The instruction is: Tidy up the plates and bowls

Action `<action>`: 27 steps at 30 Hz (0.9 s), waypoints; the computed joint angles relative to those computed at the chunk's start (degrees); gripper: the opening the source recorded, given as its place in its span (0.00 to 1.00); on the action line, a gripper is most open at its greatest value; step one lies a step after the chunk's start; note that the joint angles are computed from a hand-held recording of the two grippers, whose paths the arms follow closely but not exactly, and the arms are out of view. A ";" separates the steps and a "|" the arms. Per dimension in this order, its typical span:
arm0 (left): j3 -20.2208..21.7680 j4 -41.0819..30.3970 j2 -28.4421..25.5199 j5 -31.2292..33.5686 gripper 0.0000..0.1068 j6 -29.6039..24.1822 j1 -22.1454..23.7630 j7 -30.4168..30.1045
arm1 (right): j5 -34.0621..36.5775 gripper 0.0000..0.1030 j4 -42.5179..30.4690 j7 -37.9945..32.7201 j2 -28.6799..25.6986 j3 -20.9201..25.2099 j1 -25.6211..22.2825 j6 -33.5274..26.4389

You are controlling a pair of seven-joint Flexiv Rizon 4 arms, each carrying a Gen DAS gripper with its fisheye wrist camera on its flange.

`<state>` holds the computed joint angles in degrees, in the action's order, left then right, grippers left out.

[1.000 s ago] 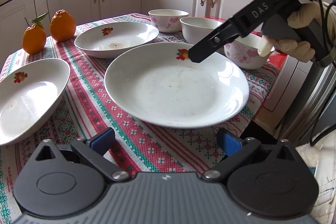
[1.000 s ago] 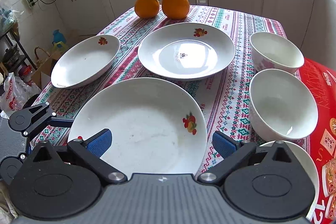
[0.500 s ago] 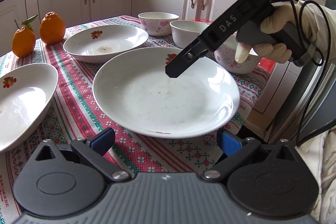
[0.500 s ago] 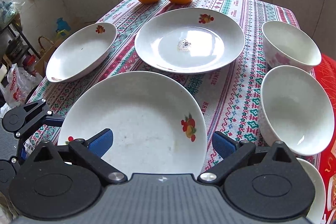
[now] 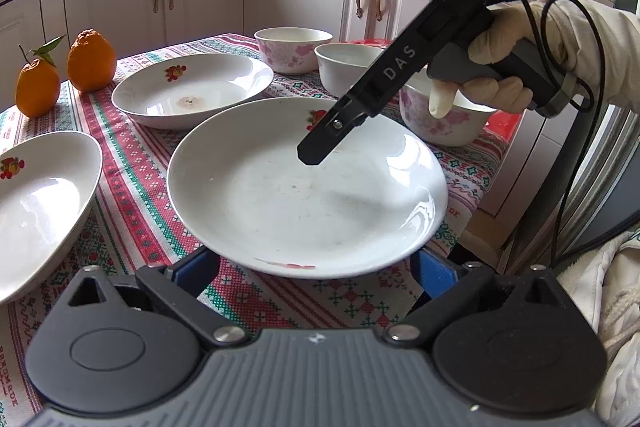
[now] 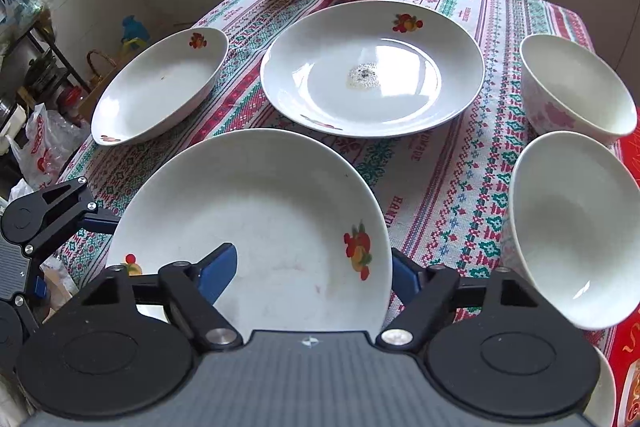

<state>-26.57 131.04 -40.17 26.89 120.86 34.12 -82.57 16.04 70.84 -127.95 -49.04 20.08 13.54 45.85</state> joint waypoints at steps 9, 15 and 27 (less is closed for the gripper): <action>0.26 -0.17 0.20 -0.20 0.94 -0.49 -0.32 0.39 | 0.77 0.78 -8.44 2.14 -3.06 -0.37 0.00 -11.44; -0.27 -0.28 -0.18 -0.20 0.94 -0.78 0.17 0.71 | 2.50 0.78 -9.49 2.59 -3.28 -1.02 0.06 -12.76; -1.17 0.19 0.27 -0.85 0.94 -1.51 0.91 1.44 | 3.59 0.77 -9.48 3.13 -3.06 -1.61 0.25 -12.93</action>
